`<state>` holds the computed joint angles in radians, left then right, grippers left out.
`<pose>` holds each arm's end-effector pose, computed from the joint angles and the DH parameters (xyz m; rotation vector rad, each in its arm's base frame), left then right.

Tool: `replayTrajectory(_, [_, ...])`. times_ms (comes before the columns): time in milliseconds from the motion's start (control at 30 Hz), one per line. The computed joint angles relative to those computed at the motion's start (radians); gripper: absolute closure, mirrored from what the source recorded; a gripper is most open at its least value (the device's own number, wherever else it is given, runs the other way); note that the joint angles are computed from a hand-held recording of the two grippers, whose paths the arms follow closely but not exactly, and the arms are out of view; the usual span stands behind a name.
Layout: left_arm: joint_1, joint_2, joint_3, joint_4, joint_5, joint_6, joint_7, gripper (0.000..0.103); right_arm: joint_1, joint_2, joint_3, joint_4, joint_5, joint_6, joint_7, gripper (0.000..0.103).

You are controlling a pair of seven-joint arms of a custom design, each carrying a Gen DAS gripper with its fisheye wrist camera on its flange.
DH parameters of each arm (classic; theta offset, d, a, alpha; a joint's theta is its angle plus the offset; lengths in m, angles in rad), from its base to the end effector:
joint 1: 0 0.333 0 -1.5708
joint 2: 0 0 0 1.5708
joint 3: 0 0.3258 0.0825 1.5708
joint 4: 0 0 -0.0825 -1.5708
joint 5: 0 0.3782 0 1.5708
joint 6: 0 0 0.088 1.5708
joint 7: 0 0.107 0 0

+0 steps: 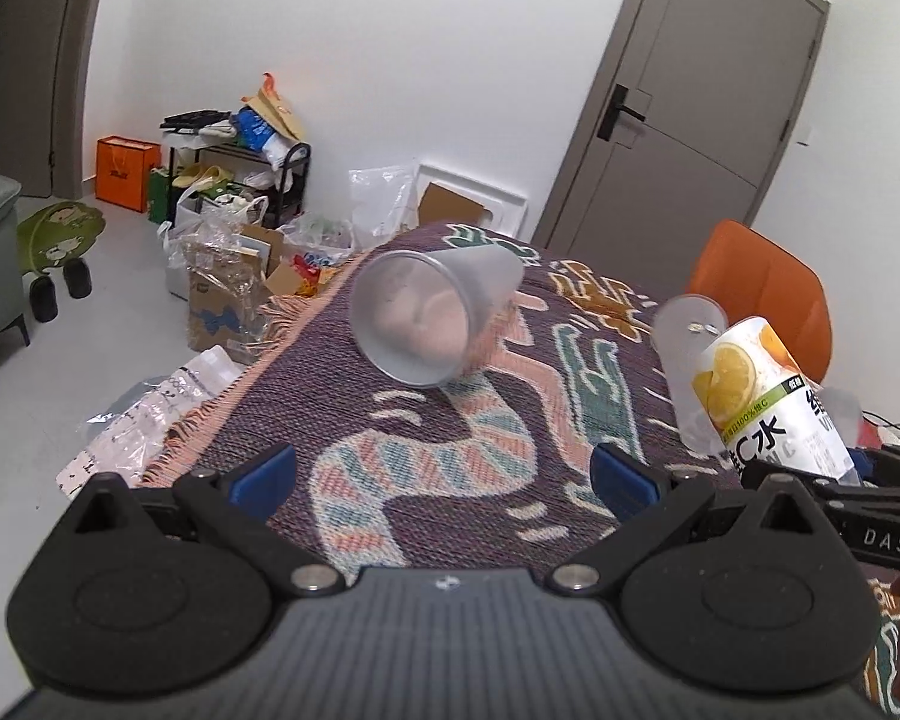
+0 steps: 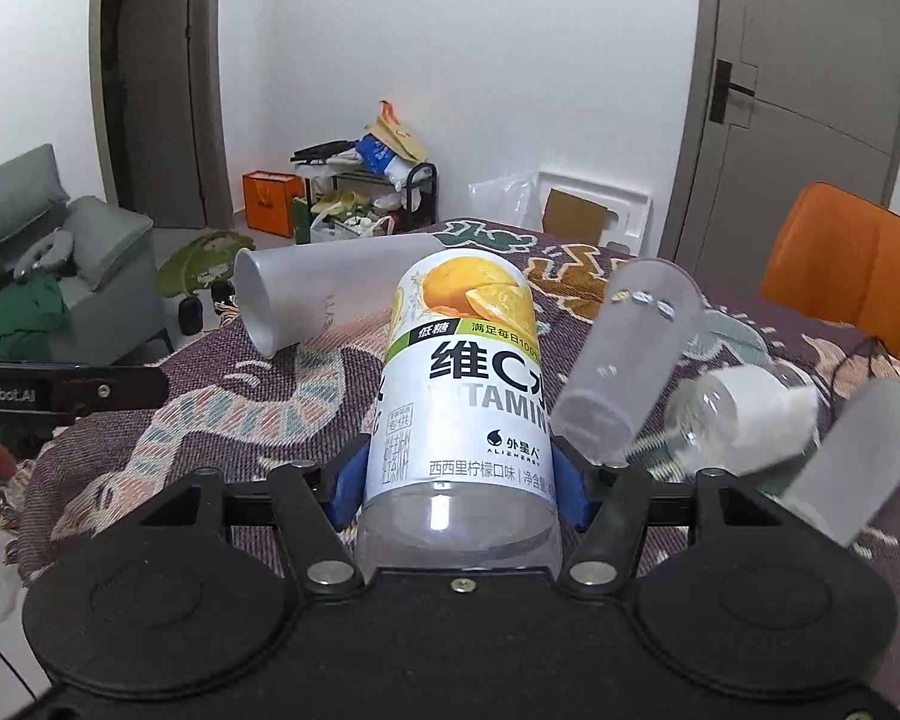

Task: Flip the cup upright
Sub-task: 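Lift the bottle with the right tool and carry it toward the left tool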

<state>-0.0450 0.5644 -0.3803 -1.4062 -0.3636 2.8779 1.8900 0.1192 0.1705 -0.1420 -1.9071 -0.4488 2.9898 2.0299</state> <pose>0.7250 -0.2211 0.5102 -1.5205 2.0232 -1.3105 0.6426 0.0221 0.5269 -1.6391 1.7343 -0.9238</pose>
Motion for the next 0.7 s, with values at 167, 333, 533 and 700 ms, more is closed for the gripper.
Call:
replayTrajectory(167, [0.016,-0.029,-0.033,-0.049,-0.018,0.014,0.05,0.0,0.011,-0.059,-0.026,-0.077,-0.088,0.03,0.112,0.044])
replayTrajectory(333, [0.031,-0.054,-0.065,-0.086,-0.052,0.014,0.115,0.0,-0.02,-0.11,-0.013,-0.145,-0.179,0.048,0.235,0.044])
replayTrajectory(533, [0.04,-0.073,-0.091,-0.114,-0.107,-0.003,0.196,0.0,-0.073,-0.157,0.032,-0.22,-0.209,0.06,0.312,0.044])
replayTrajectory(700, [0.031,-0.083,-0.091,-0.126,-0.145,-0.021,0.255,0.0,-0.102,-0.17,0.059,-0.257,-0.202,0.066,0.348,0.044])
